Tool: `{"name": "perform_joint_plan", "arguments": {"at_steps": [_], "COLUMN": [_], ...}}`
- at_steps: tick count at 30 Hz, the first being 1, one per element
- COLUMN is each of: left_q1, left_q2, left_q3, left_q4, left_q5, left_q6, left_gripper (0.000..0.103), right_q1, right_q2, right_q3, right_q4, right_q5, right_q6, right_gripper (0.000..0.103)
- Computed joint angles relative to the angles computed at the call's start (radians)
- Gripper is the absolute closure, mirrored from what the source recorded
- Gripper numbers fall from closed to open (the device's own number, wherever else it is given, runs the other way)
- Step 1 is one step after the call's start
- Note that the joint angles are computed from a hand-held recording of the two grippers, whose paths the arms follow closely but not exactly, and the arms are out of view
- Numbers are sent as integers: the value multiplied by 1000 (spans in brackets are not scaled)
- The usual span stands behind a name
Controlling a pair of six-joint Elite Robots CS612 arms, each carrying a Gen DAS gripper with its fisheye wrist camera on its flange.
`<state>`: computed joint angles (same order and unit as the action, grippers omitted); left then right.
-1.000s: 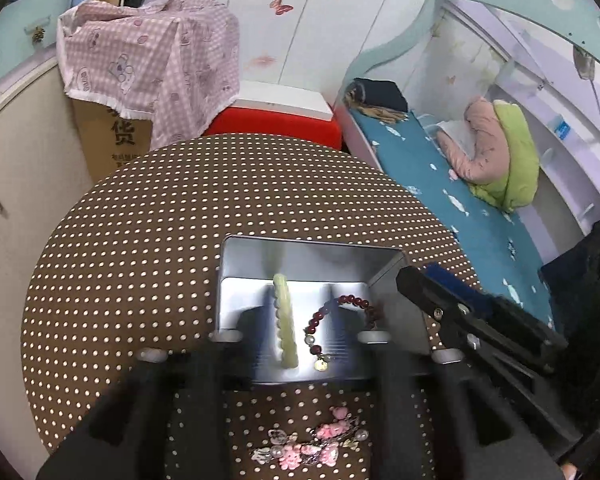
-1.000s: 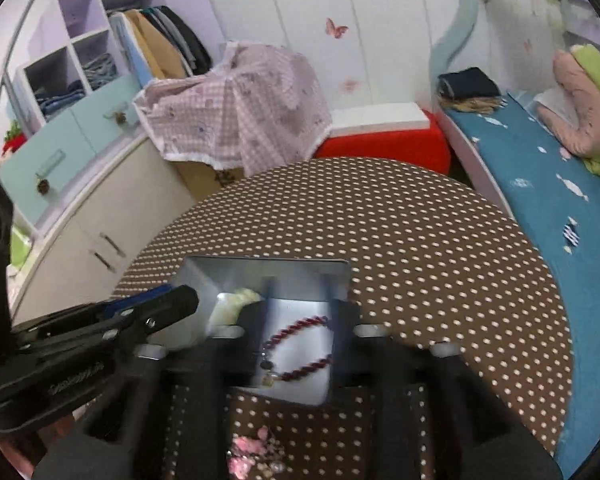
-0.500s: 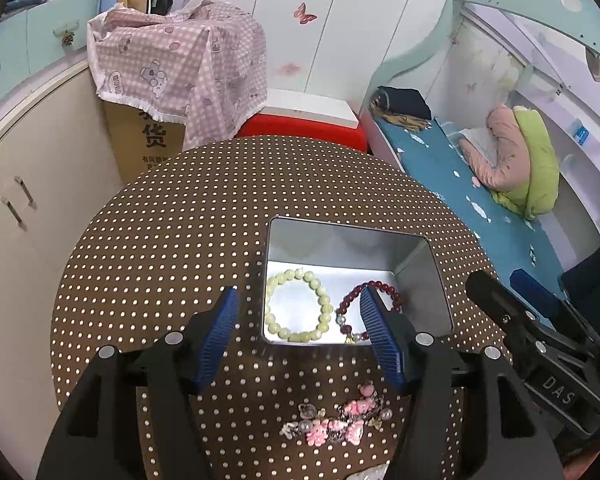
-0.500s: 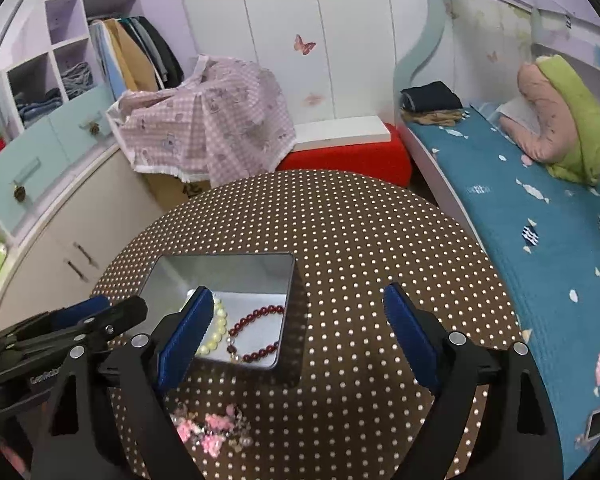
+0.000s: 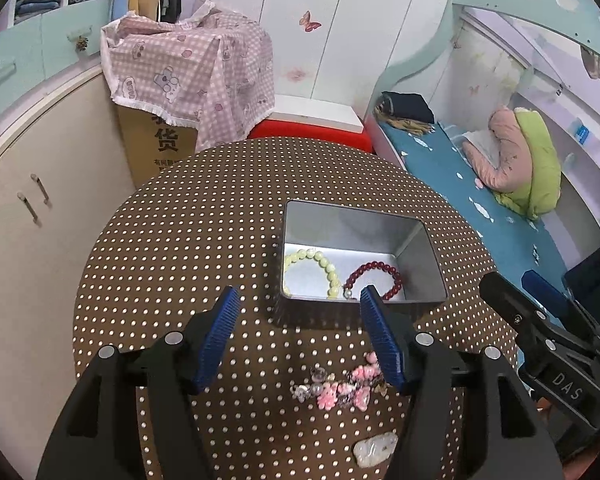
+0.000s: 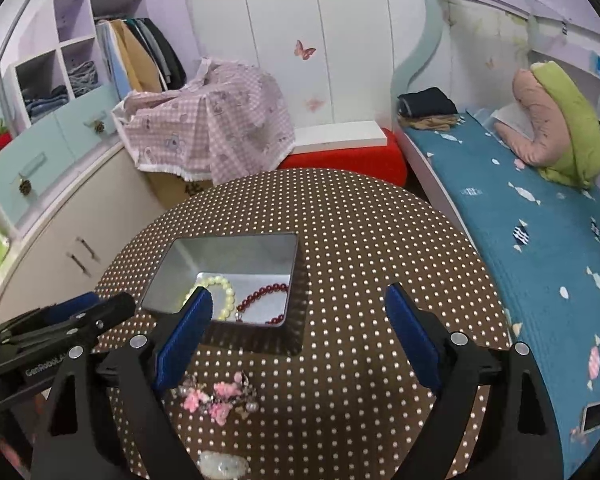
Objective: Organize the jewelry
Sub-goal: 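Open both tools to drop the bracelets into the box, then grasp the jade pendant with the right tool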
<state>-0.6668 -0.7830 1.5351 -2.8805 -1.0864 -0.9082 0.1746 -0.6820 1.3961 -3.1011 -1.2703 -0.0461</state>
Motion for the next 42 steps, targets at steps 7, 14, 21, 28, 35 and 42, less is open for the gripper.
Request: {"name": "perform_joint_plan", "arguments": {"at_steps": [7,14,21,28,35,42], "left_q1": [-18,-33,-47,-48,-53,-87], "left_q2": [-22,-40,-48,-31,-15,-6], "left_q3": [51,111,159,196,236,276], "left_q4": [-25,-70,-67,-130,-218,-276], "left_q5": [1,3,-5,-53,-92,31], "left_q6": [-12,-20,-43,-37,-41,-30], "left_gripper": [42,42,42,42,29,27], "right_q1": [-3,-10,-7,5,29,68], "right_q2": [-28,-48,-52,-24,0,12], "right_q3": [71,131,191,215,242,257], "right_q4": [-59,-71,-54,-107,-171,-223], "right_q5": [-6,25,45,23,-27,-109], "right_q6": [-34,-21,-28,55,65,-82], "right_gripper": [16,15,14,14,14,14]}}
